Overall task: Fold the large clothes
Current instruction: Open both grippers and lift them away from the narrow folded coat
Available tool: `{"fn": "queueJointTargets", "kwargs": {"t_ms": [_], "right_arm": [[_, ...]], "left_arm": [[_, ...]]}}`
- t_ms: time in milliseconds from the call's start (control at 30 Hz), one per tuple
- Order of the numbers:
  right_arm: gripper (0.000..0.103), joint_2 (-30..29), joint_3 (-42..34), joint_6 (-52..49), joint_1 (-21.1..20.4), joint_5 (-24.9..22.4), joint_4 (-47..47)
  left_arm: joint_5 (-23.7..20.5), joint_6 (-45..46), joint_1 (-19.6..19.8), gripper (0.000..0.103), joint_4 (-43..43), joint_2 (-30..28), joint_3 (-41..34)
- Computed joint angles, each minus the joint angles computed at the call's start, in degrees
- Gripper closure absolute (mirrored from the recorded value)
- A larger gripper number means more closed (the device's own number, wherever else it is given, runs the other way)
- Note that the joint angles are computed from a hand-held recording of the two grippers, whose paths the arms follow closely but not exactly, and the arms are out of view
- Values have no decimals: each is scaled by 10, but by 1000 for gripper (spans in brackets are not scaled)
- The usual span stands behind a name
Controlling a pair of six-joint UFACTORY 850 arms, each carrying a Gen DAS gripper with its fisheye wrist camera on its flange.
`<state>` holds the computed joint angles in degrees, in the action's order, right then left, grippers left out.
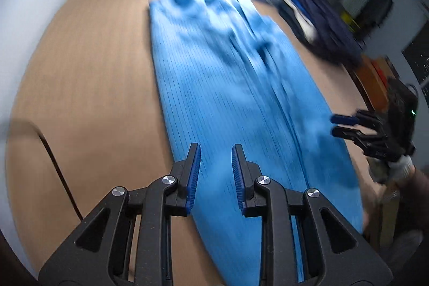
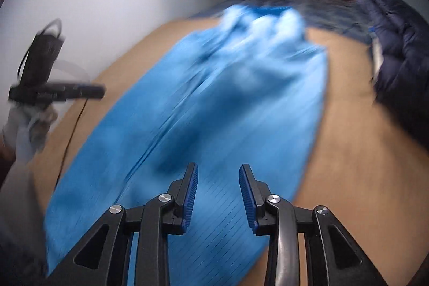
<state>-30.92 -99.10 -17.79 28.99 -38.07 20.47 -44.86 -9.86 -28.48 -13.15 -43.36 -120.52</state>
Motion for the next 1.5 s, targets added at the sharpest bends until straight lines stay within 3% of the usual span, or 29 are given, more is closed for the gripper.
{"fn": "queueJointTargets", "kwargs": {"t_ms": [133, 267, 367, 567, 700, 800, 900, 1000, 1167, 1233, 1367, 1433, 1500], "right_arm": [[69, 80, 119, -21, 36, 21, 20], [69, 124, 185, -13, 58, 38, 38], [69, 145, 217, 1, 68, 45, 52], [69, 156, 239, 78, 105, 62, -34], [70, 157, 234, 142, 126, 54, -116], [70, 188, 248, 162, 127, 55, -118], [65, 250, 278, 194, 123, 78, -142], [57, 317, 309, 230, 115, 88, -163], [54, 397, 322, 268, 85, 81, -190], [51, 421, 315, 266, 72, 68, -191], [39, 454, 295, 257, 46, 50, -196], [30, 458, 292, 225, 26, 51, -154], [30, 451, 292, 193, 10, 43, -103]], "left_arm": [[56, 14, -29, 80, -37, 113, 181], [91, 38, -47, 80, -116, 159, 274], [113, 30, -66, 80, -124, 164, 299], [159, -77, -107, 80, 17, 163, 314], [127, -143, -121, 80, 94, 165, 302], [141, -173, -124, 79, 106, 211, 337], [172, -234, -128, 71, 146, 284, 395], [193, -294, -127, 71, 184, 358, 441], [175, -454, -133, 70, 333, 471, 477], [167, -494, -133, 61, 371, 508, 484], [143, -575, -141, 41, 442, 550, 490], [151, -563, -133, 39, 417, 547, 496], [165, -526, -119, 39, 367, 530, 504]]}}
